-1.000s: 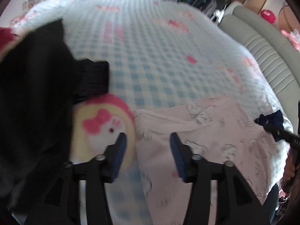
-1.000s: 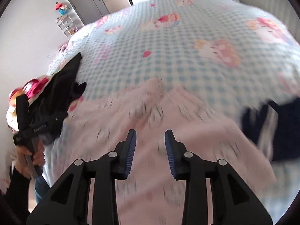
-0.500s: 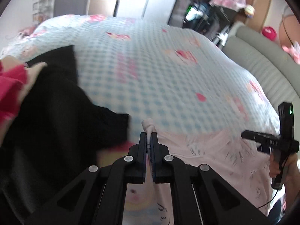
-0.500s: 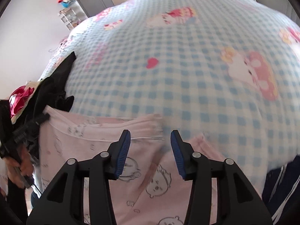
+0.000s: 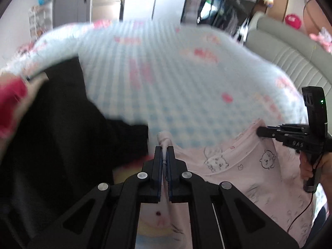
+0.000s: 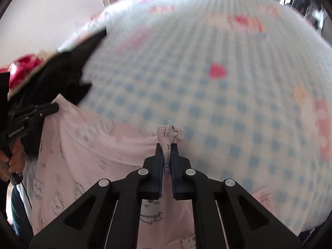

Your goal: Fold clothes

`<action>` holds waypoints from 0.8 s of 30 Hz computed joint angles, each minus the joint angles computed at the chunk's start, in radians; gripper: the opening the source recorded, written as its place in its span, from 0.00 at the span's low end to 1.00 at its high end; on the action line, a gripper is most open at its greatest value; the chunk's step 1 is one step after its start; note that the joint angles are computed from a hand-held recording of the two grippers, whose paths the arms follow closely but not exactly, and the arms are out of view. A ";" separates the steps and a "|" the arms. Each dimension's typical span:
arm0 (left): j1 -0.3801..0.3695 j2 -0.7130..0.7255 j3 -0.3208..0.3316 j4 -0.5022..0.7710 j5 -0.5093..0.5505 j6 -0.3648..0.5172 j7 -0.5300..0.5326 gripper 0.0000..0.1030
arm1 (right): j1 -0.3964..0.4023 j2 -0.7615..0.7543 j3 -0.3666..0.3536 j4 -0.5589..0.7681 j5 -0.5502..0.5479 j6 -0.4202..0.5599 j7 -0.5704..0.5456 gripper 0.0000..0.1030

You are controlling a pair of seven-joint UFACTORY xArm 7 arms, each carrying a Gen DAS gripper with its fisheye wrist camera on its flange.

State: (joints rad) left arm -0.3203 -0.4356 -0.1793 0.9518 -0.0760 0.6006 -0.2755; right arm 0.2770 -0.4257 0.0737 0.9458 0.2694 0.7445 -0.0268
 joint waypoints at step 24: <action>0.006 0.075 0.014 0.119 -0.012 0.153 0.029 0.40 | -0.078 0.080 -0.025 0.079 0.034 -0.007 0.166 0.40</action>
